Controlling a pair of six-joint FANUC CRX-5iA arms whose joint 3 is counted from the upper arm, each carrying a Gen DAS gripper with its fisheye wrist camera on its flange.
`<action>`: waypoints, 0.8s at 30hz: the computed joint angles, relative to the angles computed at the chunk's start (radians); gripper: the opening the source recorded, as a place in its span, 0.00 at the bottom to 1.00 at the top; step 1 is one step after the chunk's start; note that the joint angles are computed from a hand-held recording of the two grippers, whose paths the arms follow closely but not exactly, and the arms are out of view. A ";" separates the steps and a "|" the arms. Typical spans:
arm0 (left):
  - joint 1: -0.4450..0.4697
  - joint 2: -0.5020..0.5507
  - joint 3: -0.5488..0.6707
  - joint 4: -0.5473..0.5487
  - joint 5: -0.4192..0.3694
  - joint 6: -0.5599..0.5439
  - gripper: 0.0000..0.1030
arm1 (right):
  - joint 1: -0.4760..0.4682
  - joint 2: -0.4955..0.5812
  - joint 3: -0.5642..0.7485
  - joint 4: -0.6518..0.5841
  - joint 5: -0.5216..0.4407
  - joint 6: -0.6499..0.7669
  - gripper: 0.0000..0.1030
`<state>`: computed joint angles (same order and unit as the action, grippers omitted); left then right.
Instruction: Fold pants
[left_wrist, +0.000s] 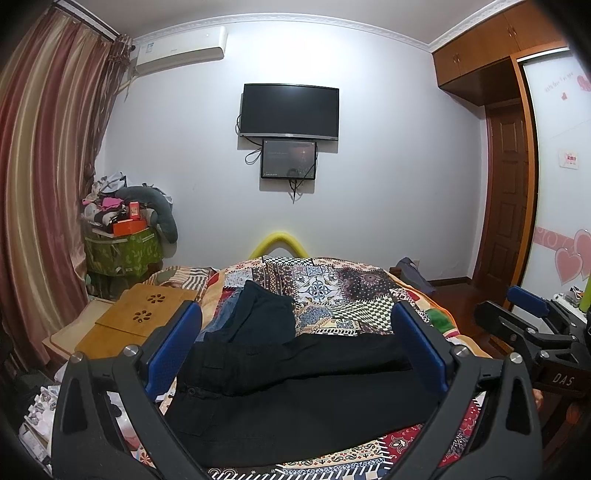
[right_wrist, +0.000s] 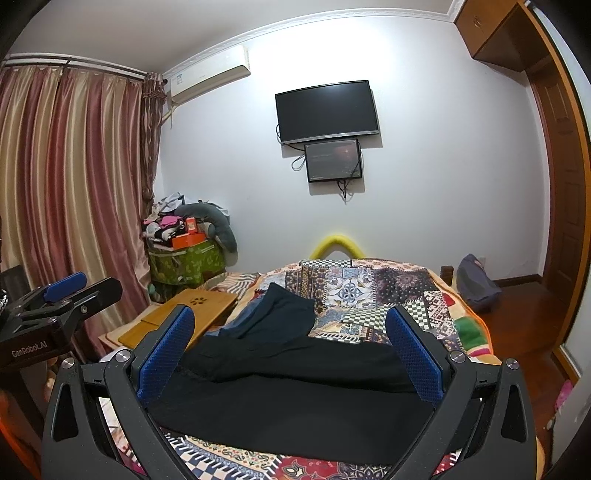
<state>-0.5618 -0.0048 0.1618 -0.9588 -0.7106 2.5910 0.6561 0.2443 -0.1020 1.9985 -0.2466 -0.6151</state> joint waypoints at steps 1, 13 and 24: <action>0.001 0.000 -0.001 0.001 0.001 0.000 1.00 | 0.000 0.000 0.000 0.000 0.000 0.000 1.00; 0.015 -0.001 -0.010 0.015 0.022 -0.004 1.00 | -0.003 0.000 0.000 -0.008 0.000 0.006 1.00; 0.017 -0.002 -0.010 0.019 0.026 -0.008 1.00 | -0.011 -0.001 -0.005 0.013 -0.002 -0.018 1.00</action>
